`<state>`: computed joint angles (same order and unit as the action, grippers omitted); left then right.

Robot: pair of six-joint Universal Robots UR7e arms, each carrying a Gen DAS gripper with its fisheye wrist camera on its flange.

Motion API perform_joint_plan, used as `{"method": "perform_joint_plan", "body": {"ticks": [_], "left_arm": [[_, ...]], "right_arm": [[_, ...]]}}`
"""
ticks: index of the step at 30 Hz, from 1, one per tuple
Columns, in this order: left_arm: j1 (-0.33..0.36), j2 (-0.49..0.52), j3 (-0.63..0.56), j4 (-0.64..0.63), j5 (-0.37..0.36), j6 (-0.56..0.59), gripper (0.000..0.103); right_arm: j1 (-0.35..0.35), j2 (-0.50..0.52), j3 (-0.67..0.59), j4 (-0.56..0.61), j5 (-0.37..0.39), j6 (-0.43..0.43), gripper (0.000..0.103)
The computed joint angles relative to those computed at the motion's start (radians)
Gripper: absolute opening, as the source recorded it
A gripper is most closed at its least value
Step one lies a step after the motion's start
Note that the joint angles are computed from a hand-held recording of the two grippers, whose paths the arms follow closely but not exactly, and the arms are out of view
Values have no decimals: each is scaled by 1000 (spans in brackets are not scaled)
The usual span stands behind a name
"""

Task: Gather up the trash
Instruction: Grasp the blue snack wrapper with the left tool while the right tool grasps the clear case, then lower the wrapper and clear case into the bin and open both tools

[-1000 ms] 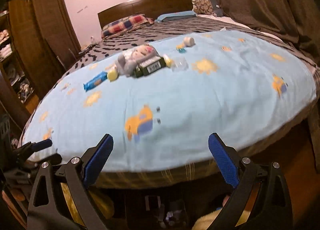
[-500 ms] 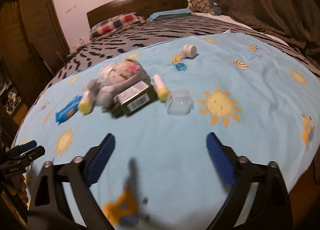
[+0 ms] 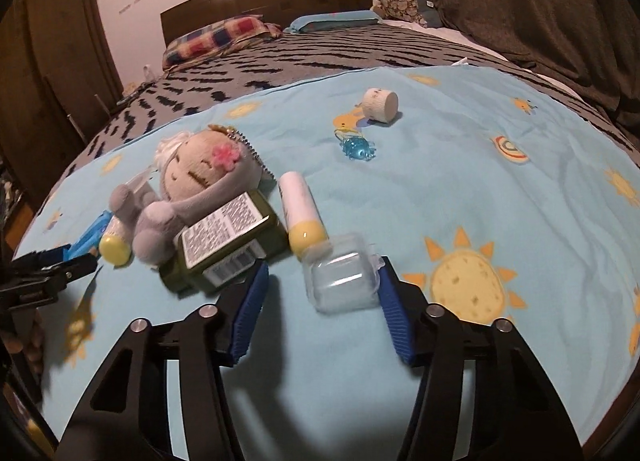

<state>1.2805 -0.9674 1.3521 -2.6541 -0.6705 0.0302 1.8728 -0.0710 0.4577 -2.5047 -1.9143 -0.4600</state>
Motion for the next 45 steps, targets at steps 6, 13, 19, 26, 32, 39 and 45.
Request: {"method": "perform_joint_plan", "body": {"ticks": [6,13,19,26,32,39,45], "left_arm": [[5,34,-54,16,-4,37,63],[-16,-7,20,1,-3,24,53],[-62,-87,171,-47,-24,-26,51],[-154,-179,373,-145,-2,-69,51],[-248,-246,541,-181,27,-137,51],[-338,-289,712,-211,41,-248,51],[-349,-281,801,-183,25,-341,51]], "right_arm": [[-2,21,-36,4,-8,-3,42],[-3,-56,98,-42,7,-6,42],[-3,-188,333,-133,42,-1,42],[8,-362,646,-260,71,-49,42],[4,-505,887,-346,111,-47,42],[-10,-624,1101,-404,128,-59,42],[-34,-655,1196,-410,115,-47,42]]}}
